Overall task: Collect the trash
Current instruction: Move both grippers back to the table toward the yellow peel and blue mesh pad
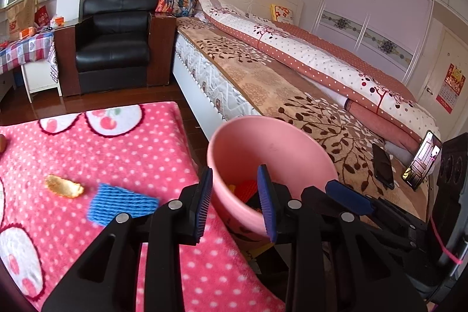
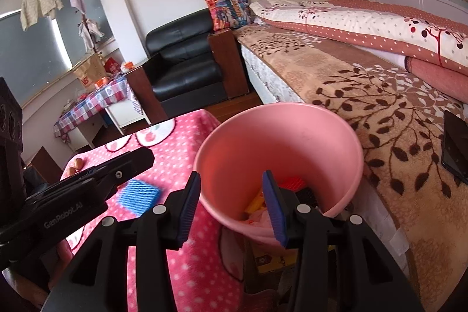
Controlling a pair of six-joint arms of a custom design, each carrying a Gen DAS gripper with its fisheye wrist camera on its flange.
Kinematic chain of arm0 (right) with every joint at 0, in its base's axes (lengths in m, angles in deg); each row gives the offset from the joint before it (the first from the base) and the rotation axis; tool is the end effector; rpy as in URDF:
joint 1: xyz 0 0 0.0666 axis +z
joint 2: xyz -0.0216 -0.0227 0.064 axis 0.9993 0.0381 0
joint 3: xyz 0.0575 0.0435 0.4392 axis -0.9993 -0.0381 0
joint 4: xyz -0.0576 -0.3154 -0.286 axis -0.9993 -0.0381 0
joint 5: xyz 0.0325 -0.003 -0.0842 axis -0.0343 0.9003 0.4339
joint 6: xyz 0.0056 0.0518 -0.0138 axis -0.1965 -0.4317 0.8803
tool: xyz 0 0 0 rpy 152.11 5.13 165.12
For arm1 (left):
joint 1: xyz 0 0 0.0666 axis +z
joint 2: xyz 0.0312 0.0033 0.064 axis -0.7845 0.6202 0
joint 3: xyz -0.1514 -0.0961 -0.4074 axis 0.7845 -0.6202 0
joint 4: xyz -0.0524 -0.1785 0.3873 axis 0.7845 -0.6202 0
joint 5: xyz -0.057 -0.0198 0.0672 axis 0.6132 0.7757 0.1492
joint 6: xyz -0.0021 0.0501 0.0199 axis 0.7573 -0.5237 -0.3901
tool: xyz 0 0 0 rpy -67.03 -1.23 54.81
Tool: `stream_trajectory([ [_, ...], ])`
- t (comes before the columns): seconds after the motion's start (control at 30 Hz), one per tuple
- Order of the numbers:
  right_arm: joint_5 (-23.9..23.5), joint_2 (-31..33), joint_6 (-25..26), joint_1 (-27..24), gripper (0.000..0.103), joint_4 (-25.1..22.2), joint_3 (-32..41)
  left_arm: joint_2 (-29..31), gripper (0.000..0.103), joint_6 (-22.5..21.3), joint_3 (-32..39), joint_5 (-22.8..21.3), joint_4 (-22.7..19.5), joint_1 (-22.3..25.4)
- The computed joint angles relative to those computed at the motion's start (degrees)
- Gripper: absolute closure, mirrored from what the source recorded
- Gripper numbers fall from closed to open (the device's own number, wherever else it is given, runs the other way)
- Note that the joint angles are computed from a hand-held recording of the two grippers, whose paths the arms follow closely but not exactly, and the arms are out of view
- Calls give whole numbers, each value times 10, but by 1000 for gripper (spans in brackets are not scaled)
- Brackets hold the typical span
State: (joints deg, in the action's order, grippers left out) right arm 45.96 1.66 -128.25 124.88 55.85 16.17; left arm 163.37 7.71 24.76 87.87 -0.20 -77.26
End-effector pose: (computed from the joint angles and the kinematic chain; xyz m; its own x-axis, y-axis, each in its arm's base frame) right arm 0.3639 0.2494 0.2985 -0.5042 0.4322 -0.7476 0.3231 0.8973 0.3008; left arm 0.4766 -0.2429 0.3234 -0.5794 0.2825 -0.7645 0.6537 0.7213 -0.2289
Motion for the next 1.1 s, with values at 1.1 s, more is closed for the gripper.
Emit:
stream_trajectory([
  [1.1,15,91,-12,116,46,-45,108,-70,71,-32,-63,-18,-31,112],
])
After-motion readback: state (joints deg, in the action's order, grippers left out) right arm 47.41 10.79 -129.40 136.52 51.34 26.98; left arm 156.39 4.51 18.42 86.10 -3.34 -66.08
